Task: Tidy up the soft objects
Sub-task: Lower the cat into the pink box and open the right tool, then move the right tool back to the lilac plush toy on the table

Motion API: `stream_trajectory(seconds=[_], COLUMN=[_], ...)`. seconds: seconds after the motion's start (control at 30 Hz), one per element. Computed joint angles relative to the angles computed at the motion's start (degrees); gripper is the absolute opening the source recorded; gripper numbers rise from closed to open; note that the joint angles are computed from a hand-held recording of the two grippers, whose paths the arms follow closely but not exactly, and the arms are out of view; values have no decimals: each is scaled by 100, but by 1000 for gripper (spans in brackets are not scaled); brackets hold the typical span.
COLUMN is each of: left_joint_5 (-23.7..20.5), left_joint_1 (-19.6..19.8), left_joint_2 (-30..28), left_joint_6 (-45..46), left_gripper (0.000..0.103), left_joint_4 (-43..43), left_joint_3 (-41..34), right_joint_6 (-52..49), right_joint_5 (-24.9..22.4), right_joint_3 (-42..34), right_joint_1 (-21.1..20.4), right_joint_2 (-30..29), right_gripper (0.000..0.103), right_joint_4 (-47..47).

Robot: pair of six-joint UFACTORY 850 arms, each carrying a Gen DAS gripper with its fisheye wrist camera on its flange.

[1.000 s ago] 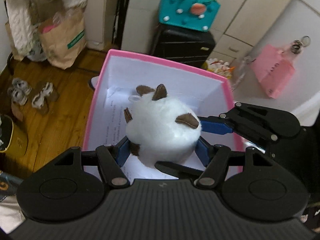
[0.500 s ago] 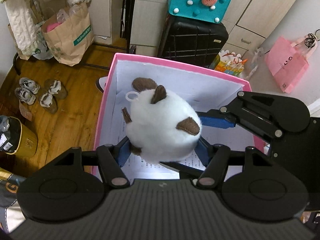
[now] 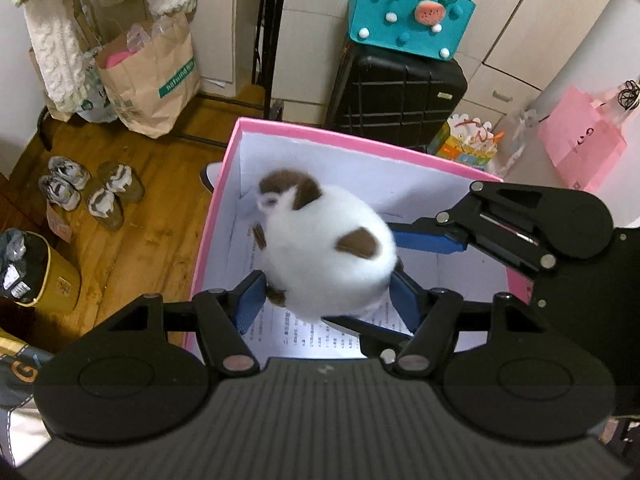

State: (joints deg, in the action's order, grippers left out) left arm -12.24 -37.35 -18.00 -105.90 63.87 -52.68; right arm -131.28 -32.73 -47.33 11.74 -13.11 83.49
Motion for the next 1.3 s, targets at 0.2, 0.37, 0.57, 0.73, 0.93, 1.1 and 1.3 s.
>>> stream_trajectory(seconds=[0.2,0.37,0.57,0.73,0.93,1.1,1.3], left_joint_5=[-108,-278,-714,-823,-914,-1278,-1729], left_joint_1=[20,-47,-284,-550,-995,-1515,-2149], left_joint_2=[-49,-19,357,660,822,858,610], left_joint_6=[-367,-1116,-2316,-2898,-2989,-2951,-3059], left_gripper=[64,64,66,66,66,67,68], left_joint_4=[316,980,2017,2514,2591,2545,2761], left_joint_3=[-40,48,382,667,752,629,267], right_joint_6=[332,267,244,670,1290,1197,870], right_joint_5=[283,54,-135,-494,-1030,-1360,-1839], right_joint_3=[-241,-194,181,612,1022,1310,1474], right_joint_1=[97,37,-294,-868,-1760,-2492,-3366], right_joint_2=[-291,-252,280,946,1668,2120,2310], right_gripper=[48,50,63,65,66,66,66], right_joint_4=[-107,30,207,-99,-723,-927,-1018])
